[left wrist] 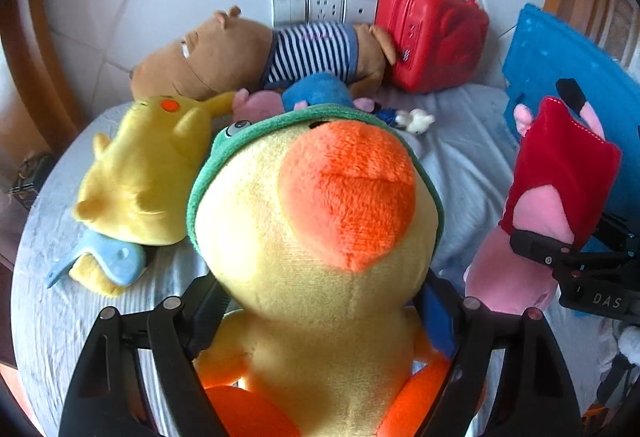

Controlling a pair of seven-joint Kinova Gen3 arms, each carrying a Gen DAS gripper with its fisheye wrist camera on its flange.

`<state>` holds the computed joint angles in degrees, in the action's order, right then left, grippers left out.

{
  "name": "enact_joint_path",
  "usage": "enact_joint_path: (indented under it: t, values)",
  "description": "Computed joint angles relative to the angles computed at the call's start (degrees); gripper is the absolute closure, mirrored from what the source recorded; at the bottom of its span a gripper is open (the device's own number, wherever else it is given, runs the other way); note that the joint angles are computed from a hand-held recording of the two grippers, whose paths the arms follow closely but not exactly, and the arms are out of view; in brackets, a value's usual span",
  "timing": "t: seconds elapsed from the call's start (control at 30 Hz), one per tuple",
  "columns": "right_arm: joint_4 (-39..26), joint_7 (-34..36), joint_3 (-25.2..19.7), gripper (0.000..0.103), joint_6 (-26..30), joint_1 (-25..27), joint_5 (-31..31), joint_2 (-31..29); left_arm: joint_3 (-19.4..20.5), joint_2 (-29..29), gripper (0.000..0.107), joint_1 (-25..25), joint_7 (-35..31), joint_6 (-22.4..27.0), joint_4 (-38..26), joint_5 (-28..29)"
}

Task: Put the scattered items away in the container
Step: 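Lift both held plush toys and carry them over the blue crate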

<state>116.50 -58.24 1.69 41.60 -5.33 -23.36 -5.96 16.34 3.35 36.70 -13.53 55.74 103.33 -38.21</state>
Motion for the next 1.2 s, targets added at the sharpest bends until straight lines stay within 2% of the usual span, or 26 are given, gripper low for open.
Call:
enact_joint_path:
  t: [0.3, 0.63, 0.9, 1.0, 1.2]
  values:
    - [2.63, 1.08, 4.00, 0.026, 5.24, -0.64, 1.76, -12.90, 6.29, -3.80, 0.025, 5.07, 7.41, 9.52, -1.61, -4.14]
    - [3.23, 2.24, 8.92, 0.026, 11.13, -2.51, 4.98, -22.41, 11.50, -2.76, 0.025, 12.52, 15.39, 20.02, -5.29, -8.07]
    - [1.32, 7.24, 15.98, 0.026, 16.38, -4.81, 5.43, -26.35, 11.73, 1.18, 0.025, 21.11, 20.48, 29.68, -10.92, -11.24]
    - [-0.57, 11.04, 20.46, 0.026, 18.88, -6.45, 4.99, -26.80, 10.97, 2.59, 0.025, 24.31, 21.34, 32.69, -13.16, -12.40]
    - [-5.69, 15.31, 27.08, 0.026, 25.01, -8.11, 2.88, -28.44, 9.67, 3.09, 0.025, 28.19, 19.63, 34.96, -15.89, -14.52]
